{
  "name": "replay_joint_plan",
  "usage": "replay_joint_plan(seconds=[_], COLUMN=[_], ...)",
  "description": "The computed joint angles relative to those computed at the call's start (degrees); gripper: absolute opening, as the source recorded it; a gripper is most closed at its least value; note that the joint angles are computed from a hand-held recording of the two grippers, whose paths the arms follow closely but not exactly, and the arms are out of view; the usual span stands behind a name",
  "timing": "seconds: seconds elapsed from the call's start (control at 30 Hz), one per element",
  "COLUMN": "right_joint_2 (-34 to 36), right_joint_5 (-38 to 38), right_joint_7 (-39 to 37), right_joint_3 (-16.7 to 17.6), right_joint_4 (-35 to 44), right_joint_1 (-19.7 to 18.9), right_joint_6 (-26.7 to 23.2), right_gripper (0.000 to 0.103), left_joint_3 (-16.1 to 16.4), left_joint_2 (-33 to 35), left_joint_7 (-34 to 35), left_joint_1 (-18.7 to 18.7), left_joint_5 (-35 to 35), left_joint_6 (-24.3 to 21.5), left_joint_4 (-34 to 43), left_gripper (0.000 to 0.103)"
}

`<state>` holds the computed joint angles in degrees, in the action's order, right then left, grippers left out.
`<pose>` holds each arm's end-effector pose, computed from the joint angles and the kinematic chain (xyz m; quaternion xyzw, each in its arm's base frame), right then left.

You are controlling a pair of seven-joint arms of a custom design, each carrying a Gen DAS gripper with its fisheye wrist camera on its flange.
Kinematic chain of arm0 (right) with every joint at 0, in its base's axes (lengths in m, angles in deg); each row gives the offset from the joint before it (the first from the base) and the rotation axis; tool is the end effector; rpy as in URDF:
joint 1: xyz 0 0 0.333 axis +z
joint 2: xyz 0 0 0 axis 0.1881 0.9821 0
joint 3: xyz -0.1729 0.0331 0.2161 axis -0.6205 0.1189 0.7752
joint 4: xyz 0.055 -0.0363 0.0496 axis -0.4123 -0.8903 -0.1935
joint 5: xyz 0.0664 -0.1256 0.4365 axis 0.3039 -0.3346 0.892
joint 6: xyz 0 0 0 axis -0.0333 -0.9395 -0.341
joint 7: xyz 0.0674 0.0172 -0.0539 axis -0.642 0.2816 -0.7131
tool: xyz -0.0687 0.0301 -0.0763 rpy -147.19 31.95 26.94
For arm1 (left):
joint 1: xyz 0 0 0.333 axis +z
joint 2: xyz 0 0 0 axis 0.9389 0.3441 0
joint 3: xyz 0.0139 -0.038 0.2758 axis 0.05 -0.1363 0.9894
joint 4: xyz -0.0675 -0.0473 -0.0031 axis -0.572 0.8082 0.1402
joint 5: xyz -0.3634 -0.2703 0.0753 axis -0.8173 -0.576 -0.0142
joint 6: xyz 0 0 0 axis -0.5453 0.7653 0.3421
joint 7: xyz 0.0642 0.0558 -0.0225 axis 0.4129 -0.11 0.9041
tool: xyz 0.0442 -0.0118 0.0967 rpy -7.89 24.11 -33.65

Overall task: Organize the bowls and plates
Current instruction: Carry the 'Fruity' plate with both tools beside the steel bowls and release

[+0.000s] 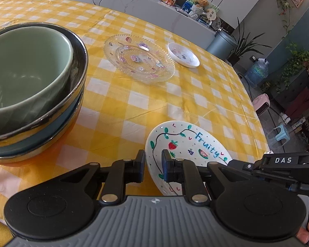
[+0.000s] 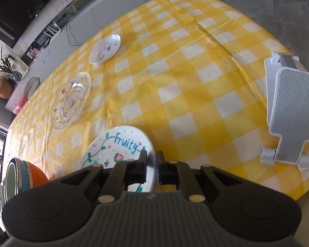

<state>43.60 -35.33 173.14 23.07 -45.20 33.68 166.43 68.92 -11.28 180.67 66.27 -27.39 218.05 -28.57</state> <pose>0.6038 0.3227 0.4678 -0.4365 0.8530 -0.0541 0.2810 0.6347 -0.1023 0.4552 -0.6390 0.6813 -0.3560 0.0268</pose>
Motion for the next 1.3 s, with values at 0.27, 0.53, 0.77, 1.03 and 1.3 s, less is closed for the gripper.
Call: replay_joint_plan(seconds=[0.27,0.53,0.77,1.03,1.3], right_joint_2=[1.03,1.90,3.15,2.02,0.52], right_joint_5=[1.93,1.43,1.39,-0.13,-6.48], right_joint_7=[-2.11,-2.82,-3.40,-1.36,2.18], right_joint_3=[-0.03,-0.18,-0.39,-0.57,-0.47], right_joint_4=[1.34,2.89,4.85,3.36,2.41], right_joint_1=[0.21,0.66,1.09,1.12,1.41], right_joint_6=[-1.94,-3.89,-6.42,-4.59,-4.05], right_gripper=[0.011,0.012,0.014,0.033,0.050], left_joint_3=[-0.02,-0.09,-0.15,-0.58,0.11], left_joint_2=[0.00,0.33,0.61,-0.66,-0.69], left_joint_7=[-1.19,-2.12,-2.46,-5.25,-4.56], left_joint_1=[0.11,0.21,0.30,-0.17,-0.51], left_joint_5=[1.09,2.68,2.79,6.79,7.46], left_joint_6=[-0.39,-1.24,-1.72,1.33,-3.47], left_joint_4=[-0.02,0.37,0.79,-0.75,2.53], left_gripper=[0.018,0.018,0.018,0.034,0.041])
